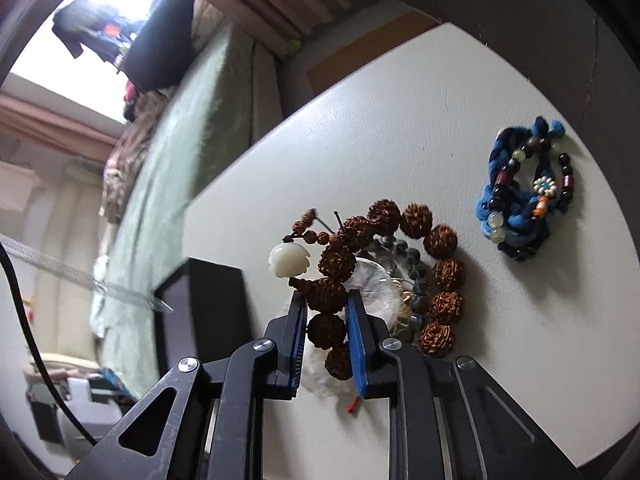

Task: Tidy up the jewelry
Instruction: 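Carry the chain into the box with left tool while right grasps brown bracelet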

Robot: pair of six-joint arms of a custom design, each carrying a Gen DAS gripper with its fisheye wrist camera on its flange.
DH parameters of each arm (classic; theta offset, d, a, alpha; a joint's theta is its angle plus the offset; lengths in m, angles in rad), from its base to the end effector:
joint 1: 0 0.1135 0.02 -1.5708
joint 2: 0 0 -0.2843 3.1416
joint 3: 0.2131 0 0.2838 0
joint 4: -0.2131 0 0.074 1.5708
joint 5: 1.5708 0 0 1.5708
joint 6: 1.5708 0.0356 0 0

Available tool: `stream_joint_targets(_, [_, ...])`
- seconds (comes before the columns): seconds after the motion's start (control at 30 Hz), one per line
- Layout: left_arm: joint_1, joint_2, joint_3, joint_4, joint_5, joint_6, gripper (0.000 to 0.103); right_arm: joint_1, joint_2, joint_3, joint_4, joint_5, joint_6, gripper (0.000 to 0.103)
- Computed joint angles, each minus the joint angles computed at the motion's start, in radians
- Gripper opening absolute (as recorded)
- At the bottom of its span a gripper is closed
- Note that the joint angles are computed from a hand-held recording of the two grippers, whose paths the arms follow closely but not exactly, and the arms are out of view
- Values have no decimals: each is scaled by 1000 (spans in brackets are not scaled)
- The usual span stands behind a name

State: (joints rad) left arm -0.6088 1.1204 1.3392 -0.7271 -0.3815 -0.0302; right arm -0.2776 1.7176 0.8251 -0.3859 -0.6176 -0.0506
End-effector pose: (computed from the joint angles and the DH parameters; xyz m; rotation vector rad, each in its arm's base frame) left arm 0.2106 -0.1307 0.4362 0.3578 2.0078 -0.0025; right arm 0.3058 -0.0657 0.1178 0.1768 2.6517 0.7716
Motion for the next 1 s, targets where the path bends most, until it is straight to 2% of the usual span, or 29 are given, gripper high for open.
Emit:
stream_joint_targets(0.33, [-5, -23, -64, 18, 35, -16, 5, -143, -184, -43, -97, -193, -91, 21])
stream_joint_targets(0.53, [16, -38, -102, 13, 67, -16, 5, -182, -302, -79, -155, -264, -141, 21])
stream_joint_targets(0.77, [40, -52, -187, 17, 130, -44, 5, -171, -378, -104, -149, -327, -114, 21])
stream_joint_targets(1.0, [103, -22, -306, 71, 233, -76, 5, -162, -454, -137, -142, -385, -90, 21])
